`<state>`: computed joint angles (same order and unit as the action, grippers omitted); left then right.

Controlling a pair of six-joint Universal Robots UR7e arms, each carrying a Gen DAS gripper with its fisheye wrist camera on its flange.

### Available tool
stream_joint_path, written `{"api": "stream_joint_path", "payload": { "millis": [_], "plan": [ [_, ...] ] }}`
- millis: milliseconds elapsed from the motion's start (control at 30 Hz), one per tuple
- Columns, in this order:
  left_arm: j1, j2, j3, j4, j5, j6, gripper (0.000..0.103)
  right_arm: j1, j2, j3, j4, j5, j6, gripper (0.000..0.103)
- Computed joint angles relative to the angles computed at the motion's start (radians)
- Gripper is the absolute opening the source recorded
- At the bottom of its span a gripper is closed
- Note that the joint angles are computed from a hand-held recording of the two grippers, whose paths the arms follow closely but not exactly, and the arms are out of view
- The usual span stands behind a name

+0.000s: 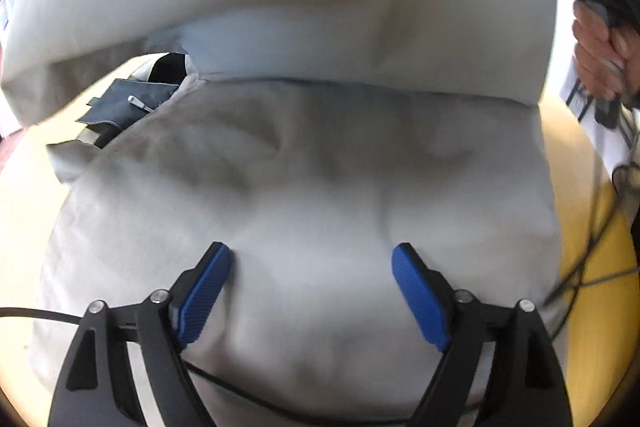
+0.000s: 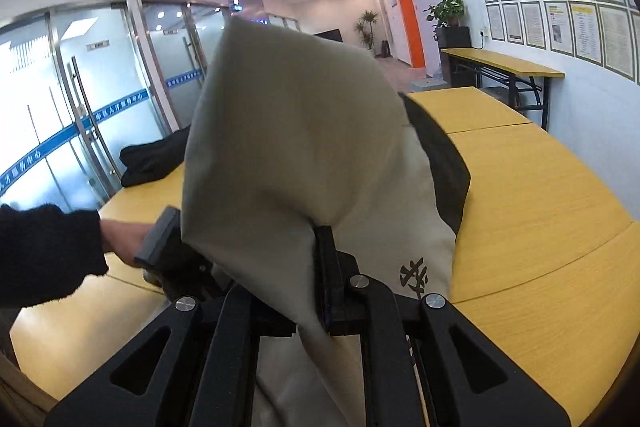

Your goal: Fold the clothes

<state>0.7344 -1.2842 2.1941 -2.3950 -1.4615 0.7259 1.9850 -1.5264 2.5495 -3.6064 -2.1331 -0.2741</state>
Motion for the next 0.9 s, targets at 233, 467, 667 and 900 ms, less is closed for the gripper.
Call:
{"api": "stream_joint_path", "payload": {
  "millis": [233, 467, 667, 900],
  "plan": [
    [-0.119, -0.031, 0.135, -0.125, 0.016, -0.194, 0.091, 0.019, -0.002, -0.029, 0.038, 0.071, -0.033, 0.007],
    [-0.043, -0.233, 0.151, 0.007, 0.019, -0.129, 0.087, -0.073, -0.031, 0.033, 0.096, 0.203, -0.076, 0.007],
    [-0.070, -0.569, -0.011, 0.445, 0.039, -0.147, 0.086, -0.158, -0.043, 0.054, 0.197, 0.387, -0.131, 0.009],
    [-0.140, -0.619, -0.218, 0.678, -0.022, -0.178, 0.092, -0.164, -0.049, 0.033, 0.433, 0.472, -0.250, 0.009]
  ]
}}
